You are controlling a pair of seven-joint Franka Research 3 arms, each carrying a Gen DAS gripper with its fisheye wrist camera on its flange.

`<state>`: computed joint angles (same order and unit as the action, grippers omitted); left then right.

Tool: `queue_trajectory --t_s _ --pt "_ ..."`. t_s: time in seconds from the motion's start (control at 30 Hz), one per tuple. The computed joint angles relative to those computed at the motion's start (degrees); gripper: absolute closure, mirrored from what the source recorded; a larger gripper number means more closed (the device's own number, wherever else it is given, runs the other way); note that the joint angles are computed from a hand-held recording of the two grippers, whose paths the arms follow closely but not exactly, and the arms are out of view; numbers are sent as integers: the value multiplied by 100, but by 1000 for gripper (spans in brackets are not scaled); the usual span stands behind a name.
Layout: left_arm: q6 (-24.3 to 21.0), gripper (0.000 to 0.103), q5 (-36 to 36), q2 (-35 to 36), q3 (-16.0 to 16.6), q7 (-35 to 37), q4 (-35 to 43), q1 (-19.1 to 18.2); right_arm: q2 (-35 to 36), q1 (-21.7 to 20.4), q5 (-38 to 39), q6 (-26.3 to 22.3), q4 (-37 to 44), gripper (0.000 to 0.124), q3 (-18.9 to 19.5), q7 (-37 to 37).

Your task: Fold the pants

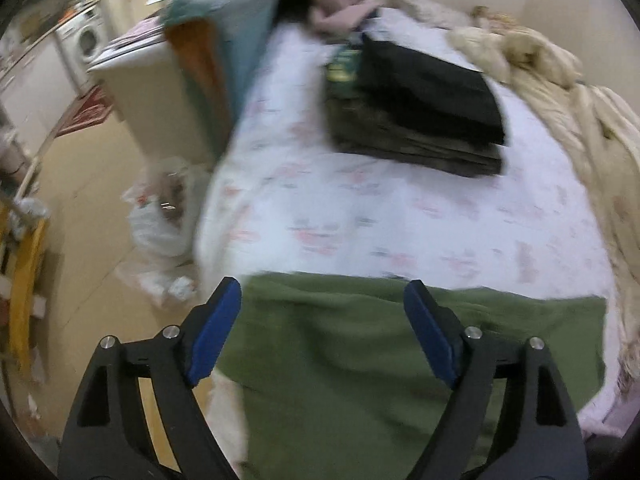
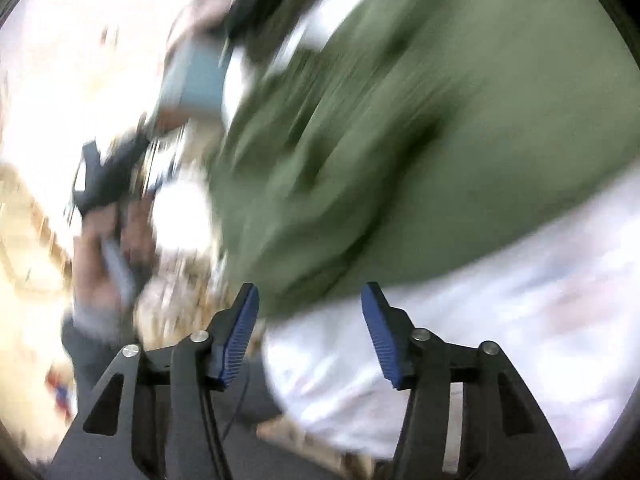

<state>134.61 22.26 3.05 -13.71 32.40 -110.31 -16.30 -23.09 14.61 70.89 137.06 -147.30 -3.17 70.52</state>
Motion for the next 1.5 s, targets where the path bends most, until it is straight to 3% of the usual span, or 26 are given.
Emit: queue_trajectory --t_s 0.07,0.2,0.37,0.57,0.6,0.7,0.77,0.8,0.83,0.93,1.0,1.07,1.17,1.33,1.47,1.5 --pt "58 22 -221 207 -111 175 214 -100 -147 -443 -203 912 -226 54 -23 381" --pt "94 22 -611 552 -244 469 545 -312 108 -854 -473 1785 -316 54 -265 1035" --pt "-95 22 -603 980 -300 512 1031 -642 860 -994 -622 2252 -3 54 -423 1247" --pt "-302 22 -204 1232 -213 301 1350 -955 861 -1045 -666 2876 -80 54 -512 1330" --pt "-302 22 -200 1247 -204 282 1348 -961 674 -1237 -670 2816 -249 55 -600 1018" --pt "-279 22 -304 1249 -204 294 1294 -928 818 -1157 -135 2926 -40 54 -821 575" --pt "-311 22 -291 1260 -178 239 1291 -925 873 -1090 533 2982 78 61 -925 -31" --pt "-312 22 -296 1259 -159 176 1281 -914 910 -1153 582 2871 125 86 -916 -137" --pt "-289 22 -331 1249 -152 127 1261 -893 917 -1217 577 2775 163 119 -886 -245" --pt "-105 22 -605 1208 -175 92 1171 -771 712 -1193 1289 2716 306 120 -822 -1490" --pt "49 22 -786 1155 -186 66 1098 -696 558 -1134 1355 2678 518 120 -627 -2305" --pt "173 22 -853 1073 -173 -8 1010 -656 341 -1005 1367 2378 635 120 -563 -2928" --pt "309 22 -846 913 -139 -183 857 -607 63 -683 738 1650 843 120 -374 -3447" --pt "511 22 -941 553 -127 -293 469 -461 242 -150 -847 785 1000 119 114 -3383" --pt "667 22 -1132 322 -145 -288 174 -354 542 189 -1922 1269 558 111 638 -2934" --pt "676 22 -1159 268 -146 -306 108 -339 576 277 -2051 1256 477 101 641 -2893"
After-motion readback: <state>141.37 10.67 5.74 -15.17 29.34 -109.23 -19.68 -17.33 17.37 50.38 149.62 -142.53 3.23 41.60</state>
